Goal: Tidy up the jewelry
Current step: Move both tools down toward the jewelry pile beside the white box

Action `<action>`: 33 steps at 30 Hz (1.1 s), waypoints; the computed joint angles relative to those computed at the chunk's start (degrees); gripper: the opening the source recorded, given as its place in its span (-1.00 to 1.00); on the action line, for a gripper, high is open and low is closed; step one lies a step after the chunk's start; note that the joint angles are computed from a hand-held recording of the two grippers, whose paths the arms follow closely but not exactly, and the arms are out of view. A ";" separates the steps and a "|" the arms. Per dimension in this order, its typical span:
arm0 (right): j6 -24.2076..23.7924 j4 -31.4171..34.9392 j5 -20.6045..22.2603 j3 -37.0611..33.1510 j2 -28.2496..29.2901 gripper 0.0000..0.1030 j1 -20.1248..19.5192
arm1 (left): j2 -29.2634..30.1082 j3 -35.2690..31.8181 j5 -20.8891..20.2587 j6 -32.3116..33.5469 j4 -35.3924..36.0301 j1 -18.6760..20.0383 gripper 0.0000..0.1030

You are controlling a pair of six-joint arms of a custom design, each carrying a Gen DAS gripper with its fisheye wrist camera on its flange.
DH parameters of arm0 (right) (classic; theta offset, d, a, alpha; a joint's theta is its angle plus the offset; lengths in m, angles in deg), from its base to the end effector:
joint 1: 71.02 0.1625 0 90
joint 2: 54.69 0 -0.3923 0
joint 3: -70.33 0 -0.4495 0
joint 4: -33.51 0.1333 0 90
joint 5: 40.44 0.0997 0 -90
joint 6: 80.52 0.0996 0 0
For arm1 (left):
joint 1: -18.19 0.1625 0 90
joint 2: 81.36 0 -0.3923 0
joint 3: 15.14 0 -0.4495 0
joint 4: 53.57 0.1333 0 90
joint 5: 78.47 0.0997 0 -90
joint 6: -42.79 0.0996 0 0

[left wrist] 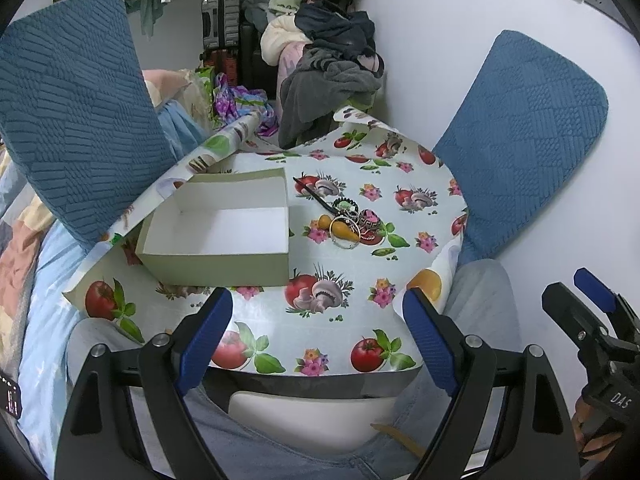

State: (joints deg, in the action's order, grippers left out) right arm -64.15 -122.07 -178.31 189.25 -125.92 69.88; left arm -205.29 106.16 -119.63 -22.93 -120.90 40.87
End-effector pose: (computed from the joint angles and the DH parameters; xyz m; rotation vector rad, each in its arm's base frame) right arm 0.4598 -0.2971 0.1686 0.5641 -2.3924 0.9242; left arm -0.1976 -0.3083 0.4129 0.2233 2.3684 -0.8206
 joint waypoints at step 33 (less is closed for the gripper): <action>-23.16 -1.74 22.13 -12.62 12.86 -0.16 -25.25 | 27.10 1.87 -4.62 34.23 -53.28 25.64 -0.11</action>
State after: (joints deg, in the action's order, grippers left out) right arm -87.31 -123.81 -156.18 176.63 -113.05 44.63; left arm -178.19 108.03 -124.25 11.31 -174.18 66.52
